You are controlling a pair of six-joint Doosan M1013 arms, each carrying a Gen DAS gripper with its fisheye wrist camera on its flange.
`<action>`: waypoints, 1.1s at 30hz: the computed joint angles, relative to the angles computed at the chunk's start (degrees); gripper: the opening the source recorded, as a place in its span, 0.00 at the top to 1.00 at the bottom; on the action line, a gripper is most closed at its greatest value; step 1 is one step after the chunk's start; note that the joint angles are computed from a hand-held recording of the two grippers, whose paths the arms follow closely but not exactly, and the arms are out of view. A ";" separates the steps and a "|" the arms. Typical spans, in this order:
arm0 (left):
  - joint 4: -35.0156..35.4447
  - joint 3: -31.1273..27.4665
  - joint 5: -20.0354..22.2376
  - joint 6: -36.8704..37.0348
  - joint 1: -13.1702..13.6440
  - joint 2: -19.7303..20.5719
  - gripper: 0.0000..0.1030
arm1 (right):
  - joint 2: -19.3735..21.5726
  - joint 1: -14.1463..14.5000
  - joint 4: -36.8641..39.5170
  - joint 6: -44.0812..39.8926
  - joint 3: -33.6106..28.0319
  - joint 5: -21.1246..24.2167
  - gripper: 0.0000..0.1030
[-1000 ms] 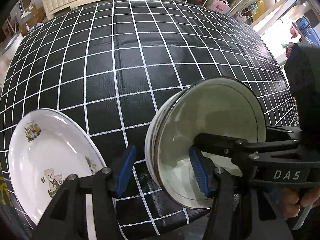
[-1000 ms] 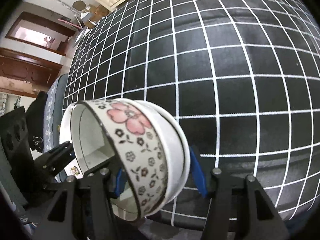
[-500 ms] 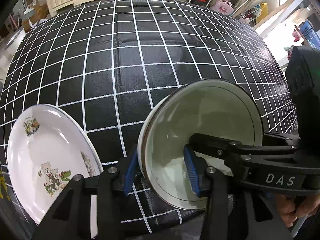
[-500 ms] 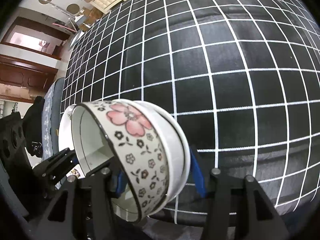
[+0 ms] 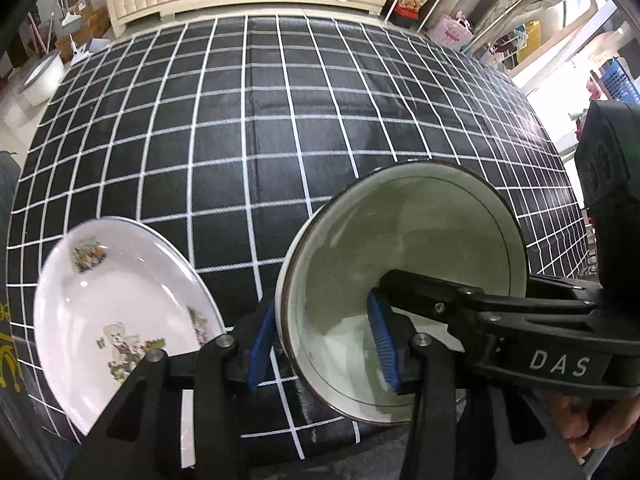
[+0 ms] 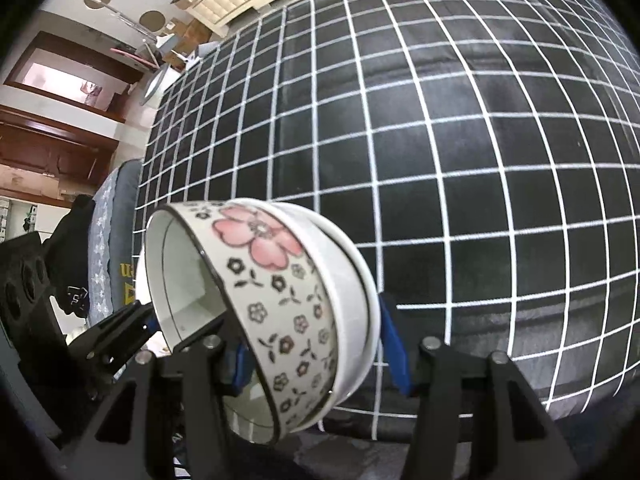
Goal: Organize plates and bowls
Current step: 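Lift the nested bowl stack with both tools and carry it over the plate stack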
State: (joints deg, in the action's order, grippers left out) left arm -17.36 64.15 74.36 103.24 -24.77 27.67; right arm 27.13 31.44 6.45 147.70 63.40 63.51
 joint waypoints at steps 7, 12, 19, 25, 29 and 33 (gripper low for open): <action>0.53 -1.62 -1.25 -0.78 1.10 -0.58 0.59 | 2.67 0.84 -0.99 -2.00 -6.13 1.93 0.44; 1.70 -1.55 -2.31 -1.78 2.73 -1.51 0.58 | 5.91 1.73 -0.61 -4.47 -11.91 3.49 0.45; 3.21 -0.33 -2.94 -3.54 6.12 -2.59 0.58 | 11.89 2.77 2.38 -8.09 -20.79 6.87 0.45; 3.54 1.30 -2.62 -4.86 8.43 -2.97 0.58 | 16.52 3.53 4.04 -9.71 -27.48 10.87 0.45; 2.95 2.72 -2.72 -4.69 9.59 -3.39 0.57 | 18.29 3.95 4.22 -10.15 -30.06 12.85 0.45; 2.66 3.00 -2.16 -4.61 10.20 -3.15 0.58 | 18.85 3.93 4.79 -10.28 -30.44 13.63 0.45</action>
State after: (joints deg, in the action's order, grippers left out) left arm -14.70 67.16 72.20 98.63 -14.57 24.52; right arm 45.98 35.37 11.24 137.42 32.96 77.14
